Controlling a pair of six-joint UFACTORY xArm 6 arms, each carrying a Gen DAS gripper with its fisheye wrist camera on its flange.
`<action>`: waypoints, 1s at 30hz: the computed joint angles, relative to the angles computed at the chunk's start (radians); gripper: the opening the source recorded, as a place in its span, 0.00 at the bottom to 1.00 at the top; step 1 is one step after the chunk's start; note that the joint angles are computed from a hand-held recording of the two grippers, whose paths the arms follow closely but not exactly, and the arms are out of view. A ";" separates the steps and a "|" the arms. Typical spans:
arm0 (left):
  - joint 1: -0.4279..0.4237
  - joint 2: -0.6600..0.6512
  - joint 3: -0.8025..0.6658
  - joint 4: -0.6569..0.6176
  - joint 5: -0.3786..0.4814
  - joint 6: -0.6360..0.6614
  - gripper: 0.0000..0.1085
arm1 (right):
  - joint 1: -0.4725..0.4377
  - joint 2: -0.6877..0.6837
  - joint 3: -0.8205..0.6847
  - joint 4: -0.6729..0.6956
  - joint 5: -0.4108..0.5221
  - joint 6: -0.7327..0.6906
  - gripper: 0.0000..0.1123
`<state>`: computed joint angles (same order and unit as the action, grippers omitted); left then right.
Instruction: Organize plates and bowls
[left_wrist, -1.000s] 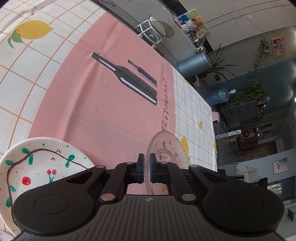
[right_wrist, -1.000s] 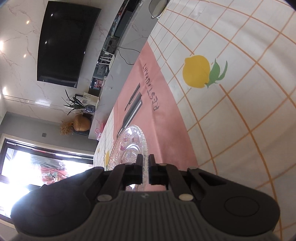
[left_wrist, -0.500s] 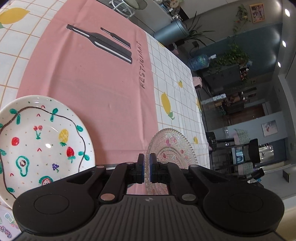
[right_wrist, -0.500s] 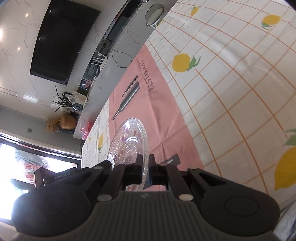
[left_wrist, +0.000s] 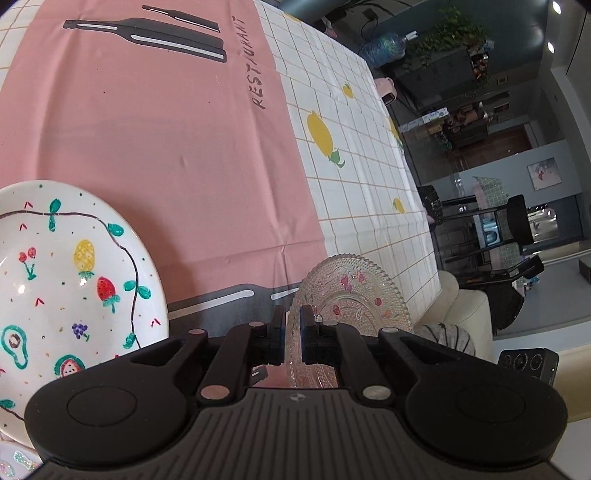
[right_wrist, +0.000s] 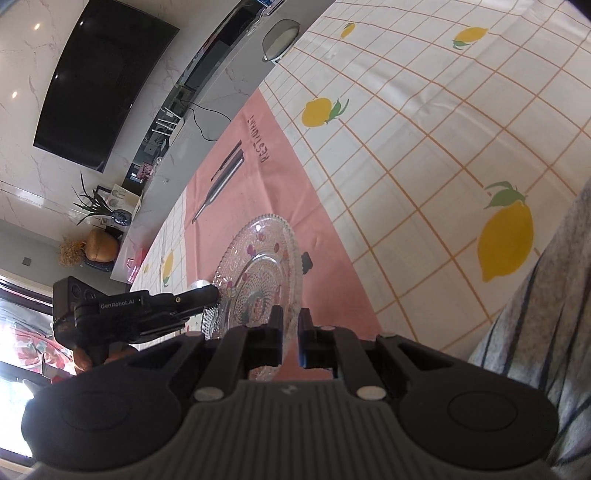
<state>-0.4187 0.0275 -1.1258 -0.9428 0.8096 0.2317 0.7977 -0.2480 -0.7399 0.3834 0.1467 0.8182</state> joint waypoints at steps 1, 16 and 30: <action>-0.001 0.001 -0.003 0.017 0.007 -0.010 0.07 | -0.002 0.000 0.000 -0.016 0.006 0.015 0.05; -0.050 0.097 -0.150 0.376 0.158 -0.254 0.14 | -0.010 0.006 -0.028 -0.179 0.113 0.117 0.05; -0.103 0.093 -0.170 0.514 0.141 -0.372 0.16 | -0.024 0.028 -0.087 -0.461 0.229 0.318 0.06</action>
